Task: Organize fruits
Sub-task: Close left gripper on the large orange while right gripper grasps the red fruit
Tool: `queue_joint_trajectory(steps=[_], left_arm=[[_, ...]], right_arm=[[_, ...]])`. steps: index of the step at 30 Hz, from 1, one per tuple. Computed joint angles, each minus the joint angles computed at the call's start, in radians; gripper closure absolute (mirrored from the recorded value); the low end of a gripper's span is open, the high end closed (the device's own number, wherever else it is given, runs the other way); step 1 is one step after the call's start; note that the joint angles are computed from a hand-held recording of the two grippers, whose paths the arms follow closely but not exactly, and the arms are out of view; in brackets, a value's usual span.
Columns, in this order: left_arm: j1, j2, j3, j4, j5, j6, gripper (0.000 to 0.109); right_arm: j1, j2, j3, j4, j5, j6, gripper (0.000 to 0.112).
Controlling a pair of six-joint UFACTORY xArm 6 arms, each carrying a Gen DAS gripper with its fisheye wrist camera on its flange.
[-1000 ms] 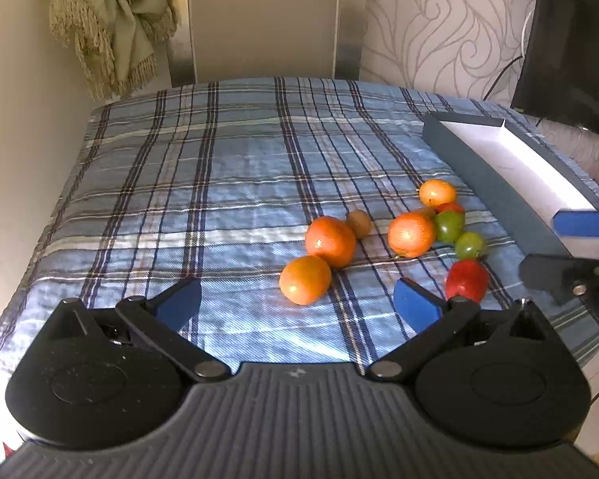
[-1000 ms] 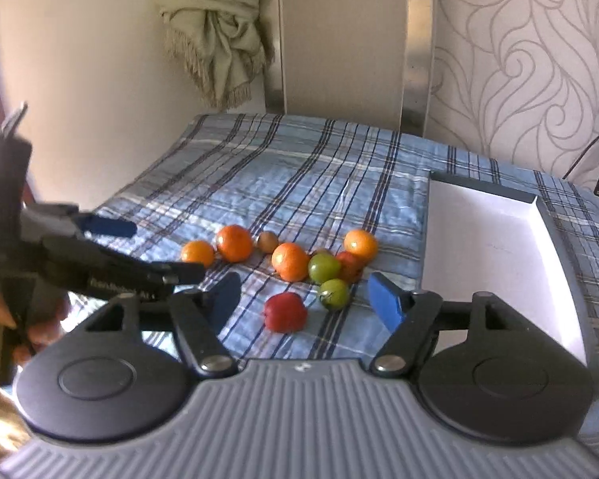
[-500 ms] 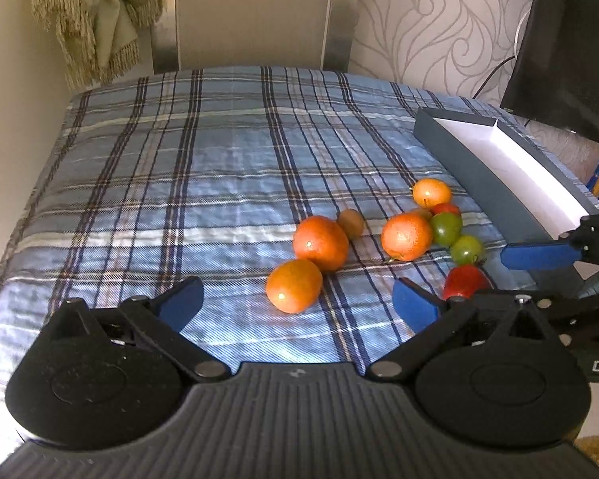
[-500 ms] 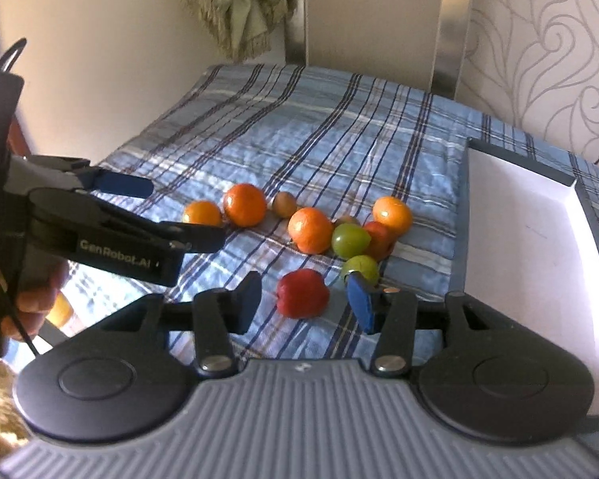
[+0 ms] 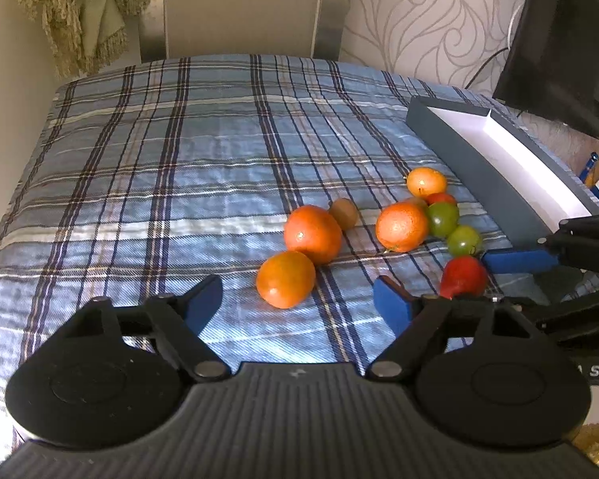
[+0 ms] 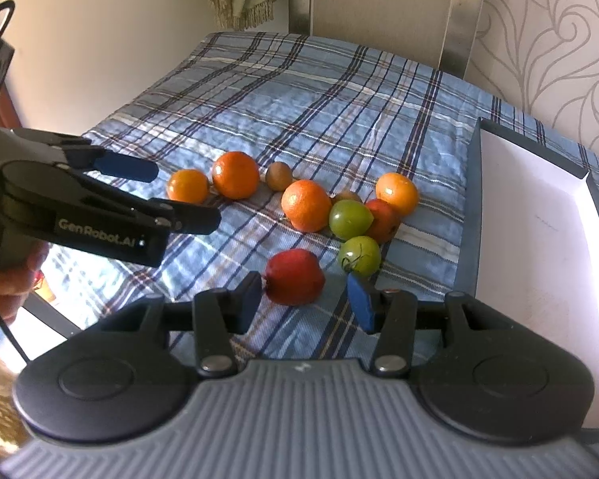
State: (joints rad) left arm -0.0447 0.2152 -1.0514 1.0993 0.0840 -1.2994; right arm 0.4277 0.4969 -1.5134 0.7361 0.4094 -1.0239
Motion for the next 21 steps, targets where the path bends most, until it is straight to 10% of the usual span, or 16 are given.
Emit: queue_joint_trajectory(steps=[21], left_arm=[[0.025, 0.042, -0.021, -0.007, -0.053, 0.057, 0.053]], right_arm=[[0.002, 0.024, -0.035, 0.019, 0.045, -0.030, 0.077]])
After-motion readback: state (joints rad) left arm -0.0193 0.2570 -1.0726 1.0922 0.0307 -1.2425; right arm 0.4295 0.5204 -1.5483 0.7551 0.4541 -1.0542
